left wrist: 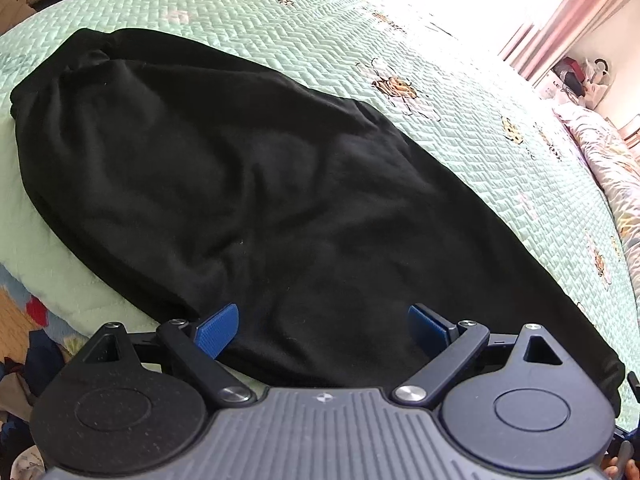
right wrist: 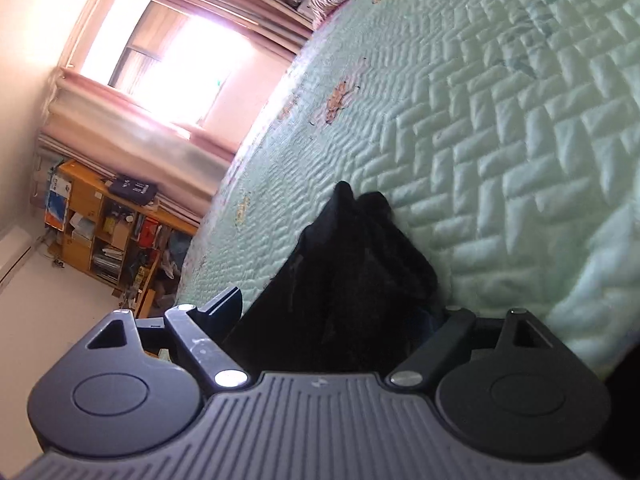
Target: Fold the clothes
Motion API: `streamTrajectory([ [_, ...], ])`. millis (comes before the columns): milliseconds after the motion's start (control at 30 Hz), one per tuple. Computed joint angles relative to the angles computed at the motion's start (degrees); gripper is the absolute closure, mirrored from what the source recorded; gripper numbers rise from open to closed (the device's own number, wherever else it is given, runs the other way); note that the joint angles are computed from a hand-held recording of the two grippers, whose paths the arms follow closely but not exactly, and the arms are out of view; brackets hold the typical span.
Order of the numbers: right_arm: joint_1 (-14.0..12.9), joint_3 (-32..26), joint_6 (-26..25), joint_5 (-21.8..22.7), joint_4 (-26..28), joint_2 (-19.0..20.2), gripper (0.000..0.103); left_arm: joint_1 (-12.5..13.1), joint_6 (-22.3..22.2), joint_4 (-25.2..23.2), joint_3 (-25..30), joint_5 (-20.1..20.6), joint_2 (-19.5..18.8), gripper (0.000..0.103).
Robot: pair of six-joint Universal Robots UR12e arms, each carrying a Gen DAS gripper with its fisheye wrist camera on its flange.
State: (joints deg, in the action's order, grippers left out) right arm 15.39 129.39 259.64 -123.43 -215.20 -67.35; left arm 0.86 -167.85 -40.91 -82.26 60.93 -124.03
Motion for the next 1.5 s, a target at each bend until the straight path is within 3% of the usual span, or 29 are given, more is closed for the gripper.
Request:
streamTrajectory([
  [33, -0.09, -0.09, -0.35, 0.26, 0.26, -0.03, 0.033, 0.13, -0.12, -0.16, 0.07, -0.39, -0.04, 0.01],
  [67, -0.35, 0.21, 0.07, 1.6, -0.19, -0.04, 0.069, 0.32, -0.36, -0.41, 0.16, -0.98, -0.11, 0.01],
  [100, -0.41, 0.6, 1.35, 2.78, -1.99, 0.34, 0.087, 0.54, -0.62, -0.77, 0.31, -1.64, -0.22, 0.01],
  [133, -0.43, 0.98, 2.84, 3.87, -3.88, 0.77, 0.086, 0.75, -0.82, -1.01, 0.4, -2.27, -0.3, 0.01],
  [200, 0.42, 0.57, 1.76, 2.34, -1.82, -0.07, 0.086, 1.25, -1.03, -1.07, 0.34, -3.45, -0.31, 0.01],
  [367, 2.14, -4.04, -6.68, 0.05, 2.31, -2.97, 0.086, 3.01, -0.85, 1.34, -0.65, -6.7, 0.11, 0.01],
  [567, 1.99, -16.87, -22.2, 9.78, 9.72, -2.15, 0.086, 6.05, -3.71, 7.54, -2.38, -9.02, 0.74, 0.01],
  [633, 2.14, -22.71, -26.3, 13.78, 14.36, 0.24, 0.086, 7.3, -5.1, 8.77, -2.65, -10.46, 0.71, 0.01],
  [767, 3.74, -35.59, -36.66, 17.32, 27.75, 7.27, 0.086, 9.52, -8.03, 11.09, -3.35, -11.56, 0.63, 0.009],
  [867, 6.65, -46.85, -51.07, 12.98, 44.54, 14.15, 0.086, 10.83, -8.86, 10.58, -3.72, -11.8, 0.6, 0.009],
  [967, 9.19, -54.19, -62.56, 7.33, 54.25, 19.88, 0.085, 11.69, -8.66, 8.88, -3.68, -12.03, 0.35, 0.009],
  [1000, 9.71, -55.15, -64.45, 6.12, 54.89, 20.67, 0.083, 11.88, -8.42, 8.44, -3.65, -11.99, 0.27, 0.009],
  [1133, 10.78, -56.61, -70.42, 3.03, 55.03, 22.0, 0.078, 12.27, -7.75, 7.13, -3.23, -12.32, -0.36, 0.009],
  [1200, 10.56, -55.55, -70.97, 4.07, 54.08, 21.28, 0.072, 12.33, -8.04, 6.75, -2.92, -12.97, -0.78, 0.009],
  [1267, 10.32, -53.95, -71.68, 7.24, 50.8, 20.41, 0.051, 12.39, -8.4, 6.76, -3.13, -13.44, -0.89, 0.009],
  [1333, 9.73, -51.06, -73.21, 12.38, 45.31, 19.02, 0.038, 12.39, -8.91, 6.86, -3.0, -13.62, -1.13, 0.009],
  [1367, 9.45, -49.64, -73.19, 14.89, 42.65, 18.27, 0.037, 12.4, -9.22, 6.92, -2.94, -13.73, -1.22, 0.009],
  [1467, 7.57, -44.76, -63.22, 21.72, 31.95, 15.89, 0.037, 12.57, -10.56, 7.18, -2.91, -14.4, -1.38, 0.009],
  [1500, 6.88, -43.51, -57.33, 22.88, 28.65, 15.41, 0.037, 12.63, -10.98, 7.22, -2.87, -14.61, -1.45, 0.009],
])
